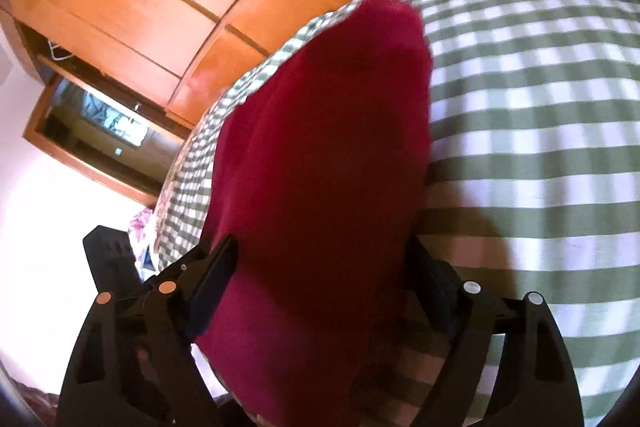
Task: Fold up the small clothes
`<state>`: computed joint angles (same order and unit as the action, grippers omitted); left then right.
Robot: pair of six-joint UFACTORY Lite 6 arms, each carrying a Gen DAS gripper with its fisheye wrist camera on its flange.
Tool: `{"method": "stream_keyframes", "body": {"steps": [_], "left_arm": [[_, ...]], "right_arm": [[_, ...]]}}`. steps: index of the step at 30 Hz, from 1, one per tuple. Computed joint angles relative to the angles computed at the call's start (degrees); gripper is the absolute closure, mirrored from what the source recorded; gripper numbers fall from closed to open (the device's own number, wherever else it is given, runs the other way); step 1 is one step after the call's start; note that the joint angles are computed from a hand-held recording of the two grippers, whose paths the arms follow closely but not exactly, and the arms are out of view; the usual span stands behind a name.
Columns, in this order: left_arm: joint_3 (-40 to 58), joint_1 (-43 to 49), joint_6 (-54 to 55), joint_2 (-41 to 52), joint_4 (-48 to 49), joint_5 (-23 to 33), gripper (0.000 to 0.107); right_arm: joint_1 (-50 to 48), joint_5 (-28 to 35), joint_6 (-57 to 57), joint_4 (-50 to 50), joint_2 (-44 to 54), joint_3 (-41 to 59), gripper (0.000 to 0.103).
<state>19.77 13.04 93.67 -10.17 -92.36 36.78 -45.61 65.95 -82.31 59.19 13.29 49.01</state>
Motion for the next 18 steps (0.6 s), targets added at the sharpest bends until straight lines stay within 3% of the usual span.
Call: {"method": "stream_keyframes", "body": {"steps": [3,5,7,12,15,18], "left_arm": [[1.49,4.35,2.08,5.21,1.66,7.63,0.06],[2.71,6.65,2.03,8.8,2.96,12.4,0.073],[2.57,7.3,1.95,9.46,2.91,14.62,0.076],[1.54,4.81,-2.37,3.76,4.36,16.27,0.08],[3.33,-4.26,-6.82,-0.06,2.69,13.9,0.08],[10.23,-19.6,-10.22,1.63,-1.38,7.22,0.08]], "right_arm": [[2.66,-0.53,1.27,2.16,2.76,1.31,0.022],[4.72,-2.5,1.39,3.46,2.92,1.49,0.034],[5.29,-3.26,0.53,3.78,0.5,0.18,0.049],[2.32,-0.27,-1.92,2.95,-11.36,-5.09,0.06],[-3.66,5.52,-2.92,2.01,-16.84,-5.19,0.061],[-11.99,10.9,-4.08,1.0,-17.64,-1.19,0.061]]}}
